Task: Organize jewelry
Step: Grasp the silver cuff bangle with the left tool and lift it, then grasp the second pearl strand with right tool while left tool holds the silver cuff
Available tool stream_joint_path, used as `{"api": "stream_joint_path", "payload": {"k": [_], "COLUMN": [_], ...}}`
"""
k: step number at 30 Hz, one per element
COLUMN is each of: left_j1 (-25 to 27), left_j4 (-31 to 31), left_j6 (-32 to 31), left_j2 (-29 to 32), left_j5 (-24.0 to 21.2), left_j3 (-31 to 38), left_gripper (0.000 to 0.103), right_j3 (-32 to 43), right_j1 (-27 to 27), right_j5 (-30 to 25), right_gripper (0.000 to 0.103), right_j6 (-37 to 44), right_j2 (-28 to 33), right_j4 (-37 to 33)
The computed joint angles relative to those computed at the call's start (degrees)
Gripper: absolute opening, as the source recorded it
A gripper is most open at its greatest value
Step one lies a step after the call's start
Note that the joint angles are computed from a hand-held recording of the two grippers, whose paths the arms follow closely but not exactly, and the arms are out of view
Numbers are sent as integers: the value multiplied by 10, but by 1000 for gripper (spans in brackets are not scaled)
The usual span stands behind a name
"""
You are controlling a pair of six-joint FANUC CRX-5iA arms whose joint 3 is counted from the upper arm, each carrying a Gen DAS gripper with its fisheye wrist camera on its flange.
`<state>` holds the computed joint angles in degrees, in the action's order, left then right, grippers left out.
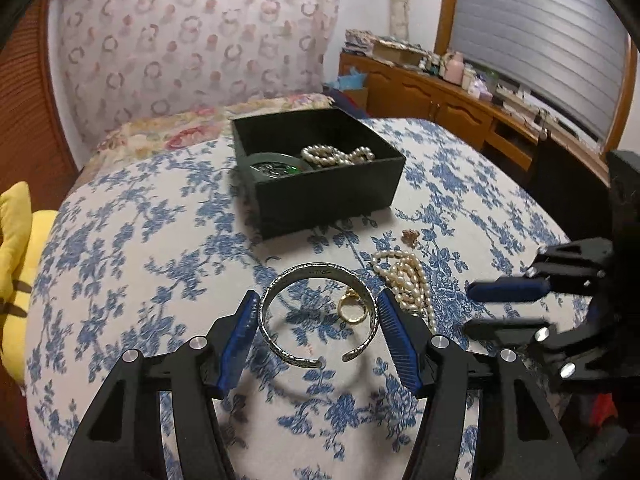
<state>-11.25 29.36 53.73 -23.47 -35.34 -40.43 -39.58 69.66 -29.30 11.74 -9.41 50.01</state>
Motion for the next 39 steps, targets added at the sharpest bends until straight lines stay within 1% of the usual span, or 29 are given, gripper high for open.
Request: {"api": "stream_joint_path", "payload": {"k": [7, 10, 11, 12, 13, 14, 15, 16, 19, 21, 24, 29, 35, 39], "left_j1": [19, 23, 25, 26, 27, 28, 29, 30, 32, 34, 35, 35, 35, 33], "left_j4": [17, 18, 19, 20, 20, 19, 20, 21, 22, 23, 25, 21, 24, 27], "left_j6": [-11, -11, -12, -12, -13, -12, -11, -12, -12, -12, -16, -10, -8, -10], "left_j2": [-33, -37, -38, -39, -41, -42, -43, -44, -45, -47, -49, -52, -53, -50], "left_j5": [-3, -3, -3, -3, -2, -2, -1, -1, 0, 0, 0, 2, 8, 13], "left_j3": [-21, -24, -25, -26, -27, -28, -28, -29, -29, -29, -30, -27, -17, -10], "left_gripper": [58, 58, 58, 58, 58, 58, 58, 58, 58, 58, 58, 58, 58, 58], "right_j3": [58, 82, 87, 97, 107, 112, 113, 117, 124, 123, 103, 69, 64, 70], "right_j1": [11, 16, 19, 21, 21, 23, 24, 26, 31, 28, 24, 17, 2, -12], "right_j5": [-16, -41, -52, -63, -68, -73, -75, -77, -89, -84, -67, -54, -60, -62], "right_gripper": [24, 23, 20, 16, 15, 14, 7, 5, 5, 5, 5, 5, 5, 5], "right_j6": [105, 148, 156, 178, 198, 206, 213, 226, 235, 235, 201, 117, 67, 58], "right_j2": [50, 68, 74, 79, 81, 84, 86, 87, 92, 88, 74, 29, -7, -21], "right_j4": [-79, -105, -102, -114, -132, -135, -135, -140, -140, -147, -121, -31, 48, 77]}}
